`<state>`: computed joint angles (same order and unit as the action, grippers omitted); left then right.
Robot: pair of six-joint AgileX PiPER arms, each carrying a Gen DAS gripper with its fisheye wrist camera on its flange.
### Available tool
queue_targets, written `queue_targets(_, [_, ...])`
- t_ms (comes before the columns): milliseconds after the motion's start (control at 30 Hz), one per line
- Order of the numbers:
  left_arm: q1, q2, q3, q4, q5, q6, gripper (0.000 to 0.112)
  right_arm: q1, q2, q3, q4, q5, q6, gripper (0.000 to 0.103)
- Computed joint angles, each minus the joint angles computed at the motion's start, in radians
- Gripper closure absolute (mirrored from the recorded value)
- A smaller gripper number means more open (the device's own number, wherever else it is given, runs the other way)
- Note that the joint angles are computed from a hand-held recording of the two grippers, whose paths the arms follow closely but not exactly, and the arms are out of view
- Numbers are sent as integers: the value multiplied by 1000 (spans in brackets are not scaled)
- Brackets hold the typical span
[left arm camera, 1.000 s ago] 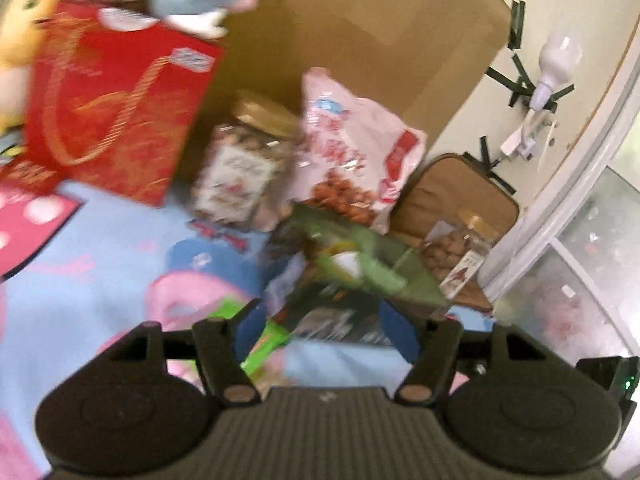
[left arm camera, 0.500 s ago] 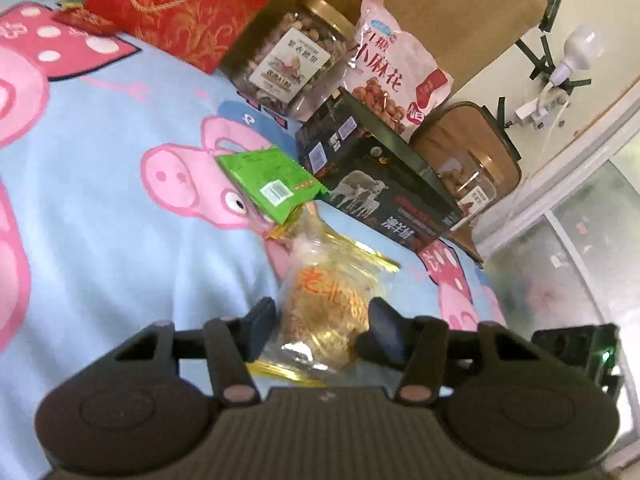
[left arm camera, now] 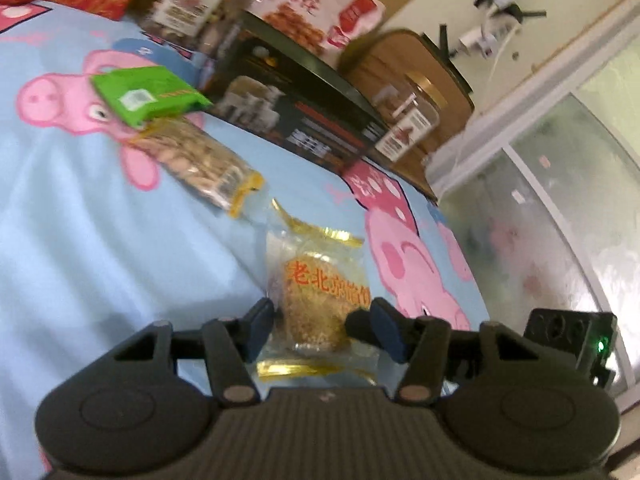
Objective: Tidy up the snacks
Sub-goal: 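Grasp the gold-edged cake packet with the left gripper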
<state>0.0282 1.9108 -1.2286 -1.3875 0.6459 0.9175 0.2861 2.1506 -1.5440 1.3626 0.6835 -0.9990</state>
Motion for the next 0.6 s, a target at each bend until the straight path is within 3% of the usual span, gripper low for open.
queue_targets(33, [-7, 0, -3, 10, -7, -12, 59, -2, -12, 25, 17, -10, -33, 62])
queue_targets(100, [-9, -2, -7, 28, -12, -29, 57, 4, -45, 82, 45, -59, -121, 42])
queue_targets(167, [-4, -7, -8, 45, -11, -44, 57, 22, -75, 124, 69, -117, -216, 34])
queue_targets(433, [-33, 12, -62, 134, -30, -108, 57, 127, -99, 180, 154, -287, -561, 34])
queue_targets(500, [-43, 18, -60, 132, -42, -108, 61, 141, -76, 159, 141, -309, -570, 41])
queue_targets(600, [-51, 7, -81, 176, -45, -154, 60, 164, -87, 177, 270, -383, -731, 46])
